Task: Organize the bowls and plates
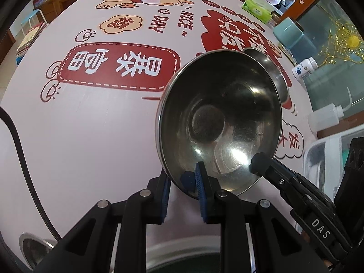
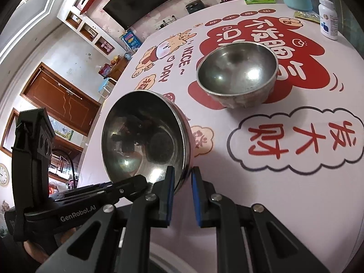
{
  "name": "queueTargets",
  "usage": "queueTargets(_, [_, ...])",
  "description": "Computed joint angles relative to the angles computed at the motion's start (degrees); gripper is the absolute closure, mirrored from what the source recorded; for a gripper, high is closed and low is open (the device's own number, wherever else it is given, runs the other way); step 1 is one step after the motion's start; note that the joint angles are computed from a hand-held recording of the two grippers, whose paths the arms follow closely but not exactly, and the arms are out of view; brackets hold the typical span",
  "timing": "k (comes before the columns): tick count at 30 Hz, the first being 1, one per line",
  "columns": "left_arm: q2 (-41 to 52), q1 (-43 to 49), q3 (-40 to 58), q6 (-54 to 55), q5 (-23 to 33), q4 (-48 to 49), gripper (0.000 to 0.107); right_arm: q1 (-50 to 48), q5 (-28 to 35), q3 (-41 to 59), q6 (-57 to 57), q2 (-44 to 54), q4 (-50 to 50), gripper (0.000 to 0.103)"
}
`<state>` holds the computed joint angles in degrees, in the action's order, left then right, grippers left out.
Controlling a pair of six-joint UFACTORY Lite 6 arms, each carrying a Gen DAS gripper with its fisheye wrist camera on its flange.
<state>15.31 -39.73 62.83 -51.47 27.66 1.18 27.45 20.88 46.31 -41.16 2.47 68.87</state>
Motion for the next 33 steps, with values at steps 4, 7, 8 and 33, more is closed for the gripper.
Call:
queueTargets(4, [-3.33,-1.80,-2.18,-2.04,0.78,1.13,0.087,0.77,0.05,-1.87,3.75,-3.40,-3.75,0.089])
queueTargets(7, [-5.59,-3.05,-3.50,-3.54,1.44,1.84,0.087,1.78,-0.06,-3.65,7.46,-6.62,-7.02,0.089])
queueTargets(8, [-6.74,-3.75,-4.24,-4.61,1.71,2.48,0.087,2.16,-0.06,-4.33,8.78,-7.82,-8.21,0.089])
queueTargets(33, [-29.45,-20.93,-20.30,-33.40,7.88,15.33,0.086,18.59,1.50,-11.85,49.71,-26.59,-43.96,0.088])
